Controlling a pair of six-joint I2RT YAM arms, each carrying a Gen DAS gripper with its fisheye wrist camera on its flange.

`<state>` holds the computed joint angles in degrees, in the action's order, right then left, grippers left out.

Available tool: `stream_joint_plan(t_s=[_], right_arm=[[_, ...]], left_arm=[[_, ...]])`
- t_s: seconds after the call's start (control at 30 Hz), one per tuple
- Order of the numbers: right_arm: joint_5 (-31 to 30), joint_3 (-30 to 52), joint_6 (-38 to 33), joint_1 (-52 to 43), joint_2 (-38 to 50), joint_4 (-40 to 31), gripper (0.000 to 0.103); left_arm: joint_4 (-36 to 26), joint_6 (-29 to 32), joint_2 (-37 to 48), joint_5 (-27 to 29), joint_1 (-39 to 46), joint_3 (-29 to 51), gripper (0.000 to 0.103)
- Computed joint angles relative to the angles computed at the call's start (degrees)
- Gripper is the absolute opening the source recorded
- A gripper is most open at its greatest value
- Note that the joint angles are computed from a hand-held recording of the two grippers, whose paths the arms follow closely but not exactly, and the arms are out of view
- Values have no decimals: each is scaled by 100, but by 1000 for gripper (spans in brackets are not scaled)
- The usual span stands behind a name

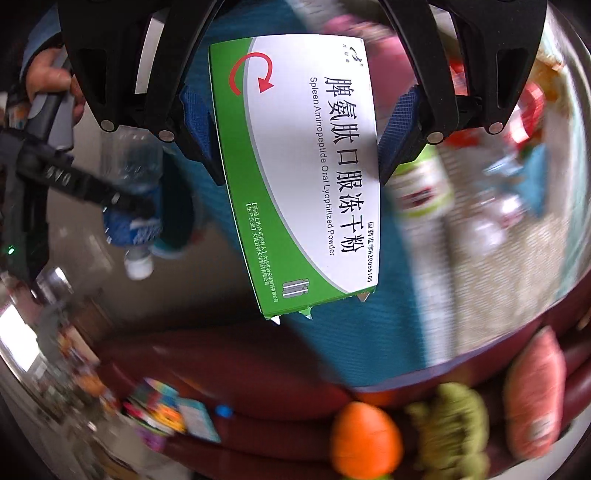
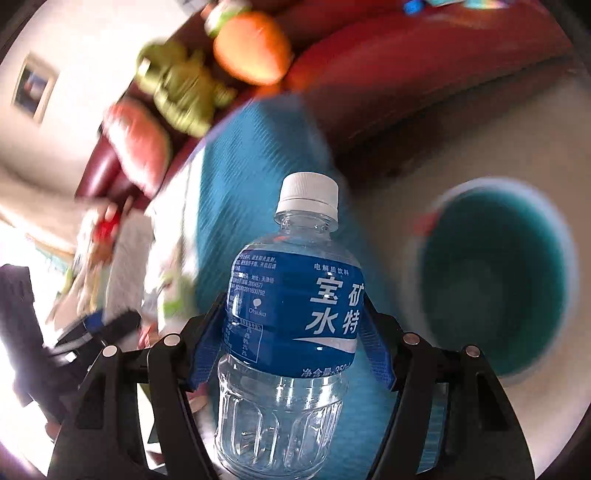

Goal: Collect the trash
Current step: 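Carry the box and bottle to the teal bucket and release the box from the left tool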

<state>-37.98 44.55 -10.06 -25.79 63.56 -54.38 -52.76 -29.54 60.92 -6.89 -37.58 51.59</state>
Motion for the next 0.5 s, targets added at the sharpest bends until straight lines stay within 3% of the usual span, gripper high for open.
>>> stream_joint_plan(t_s=[0.23, 0.4, 0.5], right_arm=[[-74, 794, -1995, -2984, 1390, -602, 64], [113, 1182, -2109, -3508, 2306, -261, 64], [251, 1122, -1881, -3352, 2455, 54, 64]], left_arm=[[1209, -226, 2669, 146, -1258, 1281, 79], [1620, -273, 4112, 422, -1482, 2175, 79], [1621, -222, 4789, 536, -1493, 2721, 82]])
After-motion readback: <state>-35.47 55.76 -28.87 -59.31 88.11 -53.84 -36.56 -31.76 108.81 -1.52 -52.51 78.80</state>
